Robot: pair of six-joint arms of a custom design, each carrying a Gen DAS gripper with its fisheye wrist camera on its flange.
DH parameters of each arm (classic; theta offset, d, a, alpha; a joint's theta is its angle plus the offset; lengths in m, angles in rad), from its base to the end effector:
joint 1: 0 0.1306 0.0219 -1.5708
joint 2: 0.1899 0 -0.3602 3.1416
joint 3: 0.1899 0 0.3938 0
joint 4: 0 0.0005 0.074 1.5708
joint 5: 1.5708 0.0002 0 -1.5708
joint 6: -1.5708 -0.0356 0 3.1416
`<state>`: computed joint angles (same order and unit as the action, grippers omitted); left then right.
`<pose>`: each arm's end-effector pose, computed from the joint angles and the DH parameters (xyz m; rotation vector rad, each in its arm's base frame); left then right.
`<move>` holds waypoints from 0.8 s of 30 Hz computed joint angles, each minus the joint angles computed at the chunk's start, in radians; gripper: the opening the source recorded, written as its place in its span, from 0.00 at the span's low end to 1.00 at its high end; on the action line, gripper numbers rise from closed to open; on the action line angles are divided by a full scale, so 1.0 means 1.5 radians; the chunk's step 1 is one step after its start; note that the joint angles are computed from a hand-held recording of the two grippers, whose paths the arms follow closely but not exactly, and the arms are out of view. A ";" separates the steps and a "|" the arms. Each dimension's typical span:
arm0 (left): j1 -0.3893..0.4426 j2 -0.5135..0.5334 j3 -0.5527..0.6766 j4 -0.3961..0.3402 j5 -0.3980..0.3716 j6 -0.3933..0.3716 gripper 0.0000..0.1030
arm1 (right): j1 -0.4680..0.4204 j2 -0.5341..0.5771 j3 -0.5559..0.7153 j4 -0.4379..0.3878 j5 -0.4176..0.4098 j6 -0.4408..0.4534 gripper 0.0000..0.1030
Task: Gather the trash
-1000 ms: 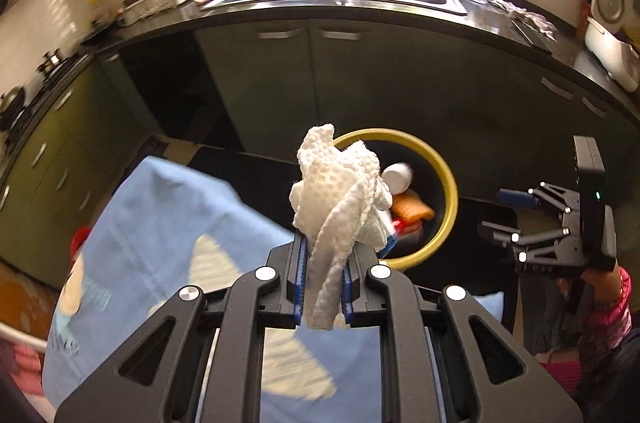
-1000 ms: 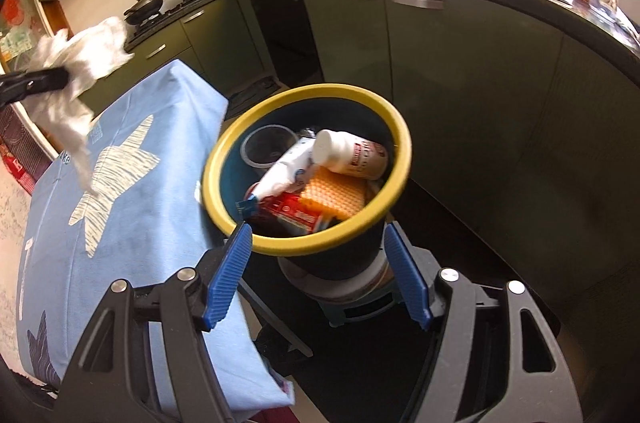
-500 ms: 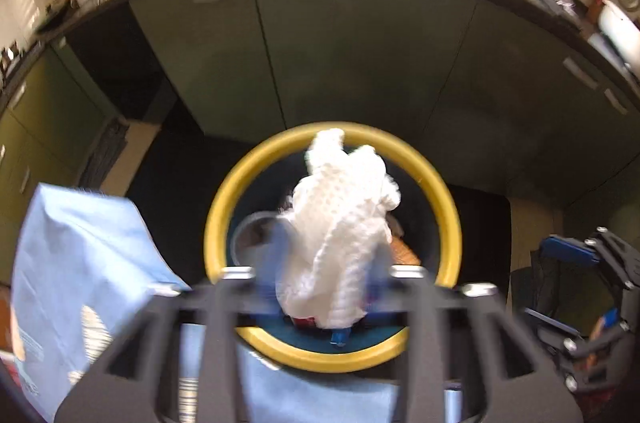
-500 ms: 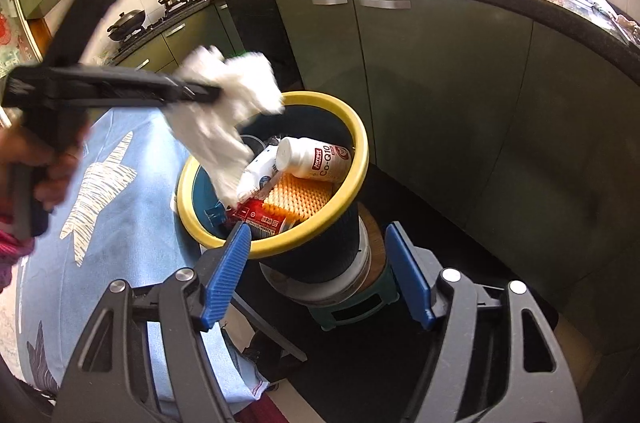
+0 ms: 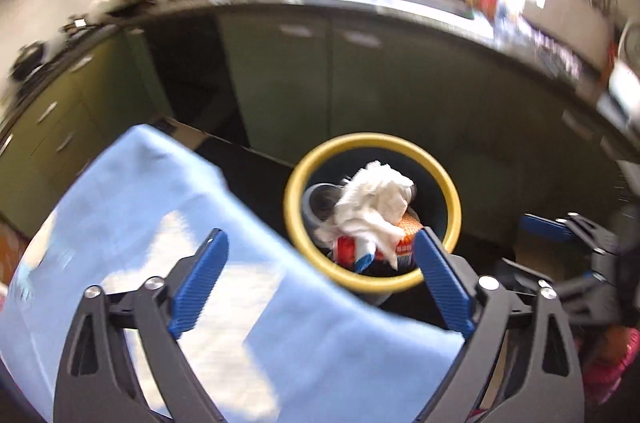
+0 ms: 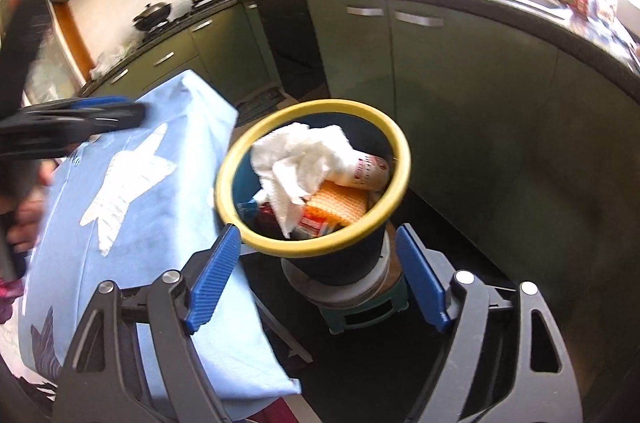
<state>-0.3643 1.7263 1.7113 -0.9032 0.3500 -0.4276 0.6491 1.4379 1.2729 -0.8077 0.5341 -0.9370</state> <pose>0.5586 -0.2266 0.3781 1.0805 2.2046 -0.4069 0.4013 0.2811 0.3389 0.5344 2.3019 0.0652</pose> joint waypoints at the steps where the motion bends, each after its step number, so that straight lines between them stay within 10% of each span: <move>1: 0.016 -0.028 -0.030 0.019 0.004 0.011 0.93 | 0.005 0.004 0.007 0.005 0.001 0.008 0.75; 9: 0.194 -0.243 -0.283 0.215 -0.020 0.093 0.95 | 0.043 0.066 0.104 0.001 0.009 0.090 0.91; 24: 0.416 -0.346 -0.393 0.280 0.026 0.135 0.95 | 0.116 0.113 0.224 -0.074 0.121 0.098 0.93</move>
